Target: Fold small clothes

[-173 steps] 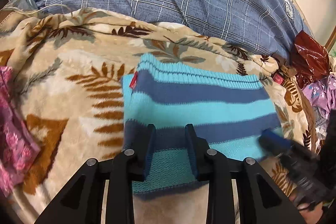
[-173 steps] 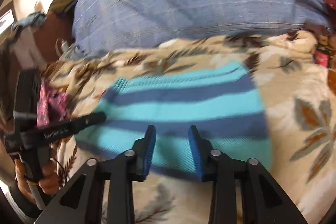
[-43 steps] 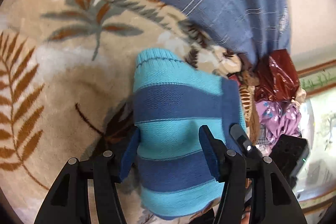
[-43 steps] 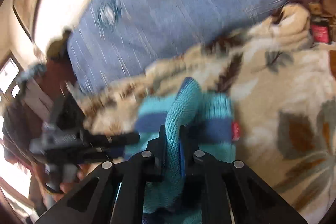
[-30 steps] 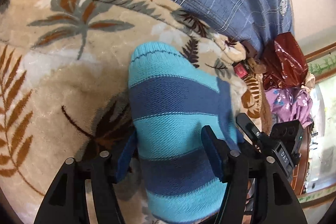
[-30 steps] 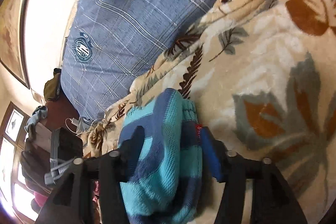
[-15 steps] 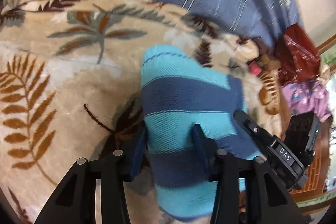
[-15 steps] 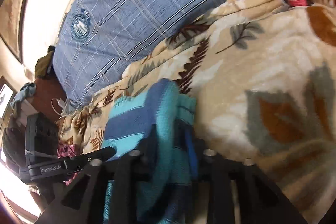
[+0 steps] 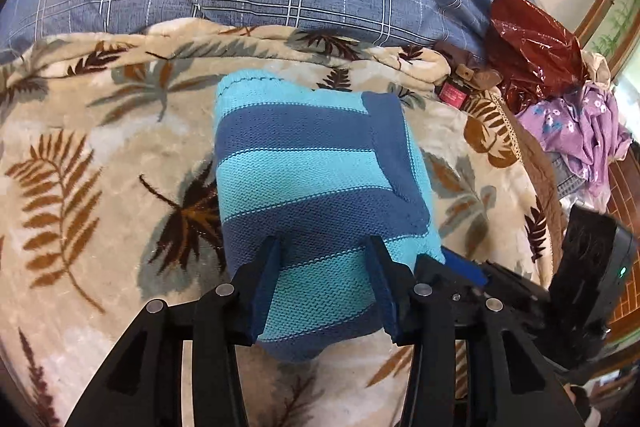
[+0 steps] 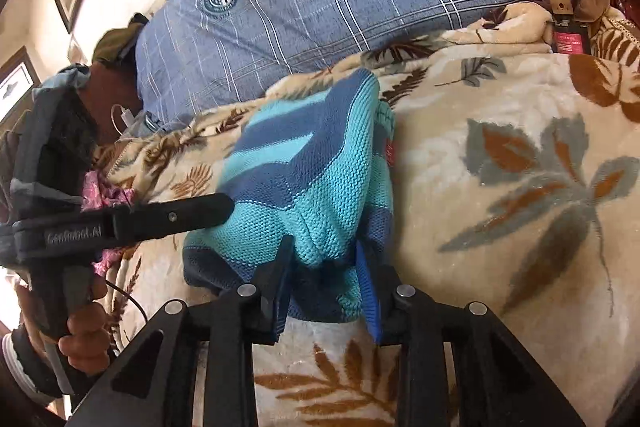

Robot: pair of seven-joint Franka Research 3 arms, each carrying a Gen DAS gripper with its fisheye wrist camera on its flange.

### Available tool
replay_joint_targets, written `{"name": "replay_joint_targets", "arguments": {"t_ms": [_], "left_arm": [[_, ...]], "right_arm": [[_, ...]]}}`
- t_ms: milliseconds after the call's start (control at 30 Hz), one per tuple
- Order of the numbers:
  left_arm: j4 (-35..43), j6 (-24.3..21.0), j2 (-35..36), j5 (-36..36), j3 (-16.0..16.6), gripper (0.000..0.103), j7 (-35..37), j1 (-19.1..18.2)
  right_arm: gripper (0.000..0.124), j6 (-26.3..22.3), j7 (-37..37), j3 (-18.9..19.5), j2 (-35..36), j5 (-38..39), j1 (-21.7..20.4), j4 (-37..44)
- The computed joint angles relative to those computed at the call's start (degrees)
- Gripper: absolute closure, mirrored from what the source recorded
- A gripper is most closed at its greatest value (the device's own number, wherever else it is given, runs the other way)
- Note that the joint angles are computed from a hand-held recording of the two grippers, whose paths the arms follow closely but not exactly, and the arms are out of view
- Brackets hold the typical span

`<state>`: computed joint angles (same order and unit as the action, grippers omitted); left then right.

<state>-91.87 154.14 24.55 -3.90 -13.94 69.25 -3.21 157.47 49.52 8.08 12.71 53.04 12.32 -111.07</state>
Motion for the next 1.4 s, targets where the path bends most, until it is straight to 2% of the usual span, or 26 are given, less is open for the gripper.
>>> {"name": "replay_joint_targets", "arguments": {"t_ms": [67, 133, 200, 267, 400, 500, 533, 567, 600, 633, 667, 700, 800, 867, 1033, 1200, 1400], "left_arm": [[-0.08, -1.07, -0.61, -4.58, -2.36, 0.062, 2.01, 2.47], [-1.9, 0.6, -2.41, -11.33, -4.87, 0.062, 5.46, 5.71], [-1.64, 1.47, -2.95, -12.83, -3.89, 0.058, 6.27, 6.08], [2.04, -1.09, -0.87, -12.01, -2.51, 0.05, 5.55, 5.33], [12.73, -8.45, 6.78, -8.56, -0.14, 0.05, 1.51, 3.17], [18.13, -10.46, 10.77, -3.98, 2.1, 0.05, -2.6, 0.56], [18.78, -10.48, 11.21, -2.48, 2.48, 0.05, -3.18, 0.05], [19.17, -10.56, 11.37, -1.27, 2.64, 0.05, -3.47, -0.25], [19.94, -11.09, 11.66, -0.05, 2.9, 0.05, -4.04, -0.7], [20.81, -11.42, 12.12, 1.05, 3.05, 0.049, -4.49, -1.17], [20.96, -11.07, 12.37, 1.42, 2.65, 0.048, -4.03, -1.01], [21.86, -10.95, 13.14, 1.62, 2.4, 0.048, -4.25, -1.13], [20.59, -9.01, 12.95, 1.32, 1.5, 0.048, -4.16, -0.48], [20.2, -8.75, 12.73, 2.42, 1.94, 0.048, -4.35, -0.91], [20.56, -9.67, 12.73, 4.17, 2.45, 0.048, -5.37, -1.56], [20.15, -10.42, 12.17, 3.85, 2.28, 0.048, -6.46, -1.25], [18.51, -10.8, 10.52, 4.44, 2.35, 0.048, -7.05, -1.44]], "right_arm": [[0.091, -4.89, 3.52, -0.91, -0.31, -2.16, -0.42, 1.71], [0.088, -8.57, 2.83, -0.68, -0.35, 2.67, -2.34, 3.66], [0.083, -10.24, 2.68, -0.82, 0.75, 7.53, -3.54, 6.21], [0.067, -10.17, 6.27, -1.35, 2.84, 7.18, -3.25, 9.18], [0.066, -9.88, 16.87, -2.47, 10.54, -3.33, -1.1, 18.49], [0.067, -10.64, 21.65, -1.89, 15.03, -8.51, -1.0, 23.07], [0.081, -10.86, 20.96, -1.1, 16.4, -9.34, -1.4, 24.43], [0.098, -10.44, 20.23, -0.61, 16.5, -10.32, -1.55, 24.51], [0.099, -9.33, 18.9, 0.16, 16.14, -10.32, -1.92, 24.02], [0.107, -7.6, 14.25, 2.56, 15.13, -7.18, -3.74, 22.72], [0.108, -6.69, 10.42, 4.34, 14.55, -3.92, -5.28, 21.96], [0.108, -5.53, 9.42, 4.35, 14.3, -2.83, -5.39, 21.52], [0.108, -8.19, 17.63, -0.05, 16.88, -10.14, -2.52, 23.67], [0.104, -7.15, 16.49, 1.5, 17.16, -8.23, -3.98, 22.88], [0.089, -6.92, 18.93, 1.32, 15.94, -8.82, -4.17, 21.41], [0.089, -7.49, 20.61, 0.79, 14.35, -10.64, -3.65, 20.39], [0.089, -8.43, 15.56, 2.35, 8.9, -5.48, -4.97, 15.05]]}}
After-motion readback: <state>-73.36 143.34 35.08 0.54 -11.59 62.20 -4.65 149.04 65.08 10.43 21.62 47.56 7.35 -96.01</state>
